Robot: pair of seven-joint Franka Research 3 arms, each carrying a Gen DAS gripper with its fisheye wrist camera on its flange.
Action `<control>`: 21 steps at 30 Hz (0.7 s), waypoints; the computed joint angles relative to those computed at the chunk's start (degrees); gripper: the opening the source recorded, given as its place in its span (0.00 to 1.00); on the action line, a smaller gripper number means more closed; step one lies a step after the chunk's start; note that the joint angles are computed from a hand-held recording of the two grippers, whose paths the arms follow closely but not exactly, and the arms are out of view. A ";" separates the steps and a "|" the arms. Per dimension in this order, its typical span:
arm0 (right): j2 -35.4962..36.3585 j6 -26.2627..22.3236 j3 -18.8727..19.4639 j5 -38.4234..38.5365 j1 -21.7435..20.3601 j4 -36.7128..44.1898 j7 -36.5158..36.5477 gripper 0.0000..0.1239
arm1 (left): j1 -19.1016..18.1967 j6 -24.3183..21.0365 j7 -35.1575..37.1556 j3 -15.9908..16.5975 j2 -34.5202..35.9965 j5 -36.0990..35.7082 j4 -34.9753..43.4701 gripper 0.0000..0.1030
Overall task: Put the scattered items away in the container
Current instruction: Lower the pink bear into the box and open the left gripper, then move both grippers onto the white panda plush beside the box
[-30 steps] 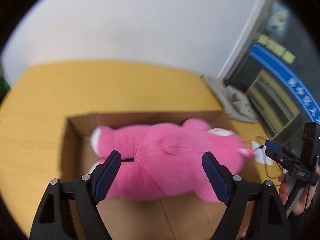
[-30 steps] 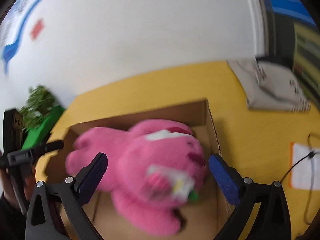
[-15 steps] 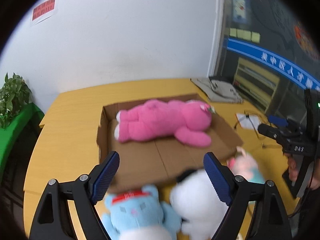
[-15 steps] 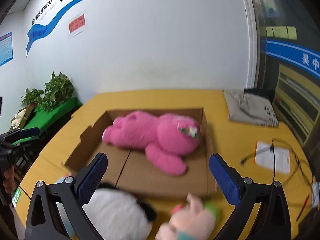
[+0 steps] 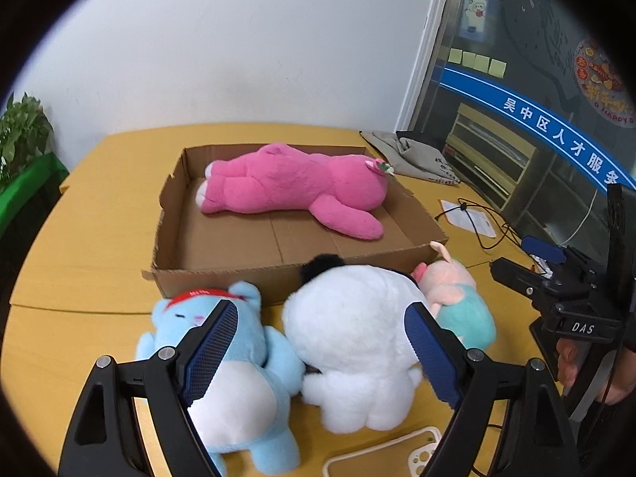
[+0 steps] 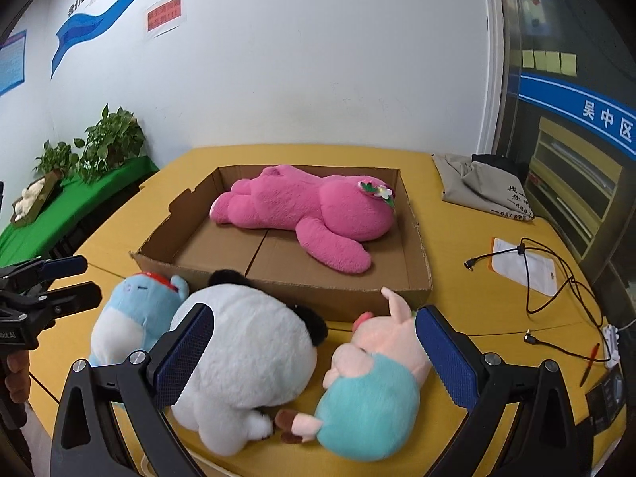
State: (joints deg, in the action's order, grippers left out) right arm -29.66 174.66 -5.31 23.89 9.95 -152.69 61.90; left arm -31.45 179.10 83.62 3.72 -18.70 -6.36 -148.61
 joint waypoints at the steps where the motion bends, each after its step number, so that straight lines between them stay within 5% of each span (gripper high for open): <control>1: -0.38 -0.14 -0.01 0.12 0.12 -0.34 0.09 0.83 | -0.89 0.24 0.27 0.62 0.08 -0.52 -0.10 0.84; 21: -0.20 -0.67 -0.71 0.19 1.16 -1.08 -0.18 0.83 | -14.18 1.44 8.52 10.72 1.71 -9.58 0.57 0.84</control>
State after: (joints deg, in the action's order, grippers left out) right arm -29.85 173.99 -6.02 24.08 11.10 -153.77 61.73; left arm -45.62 180.54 92.13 14.45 -16.99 -15.94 -148.04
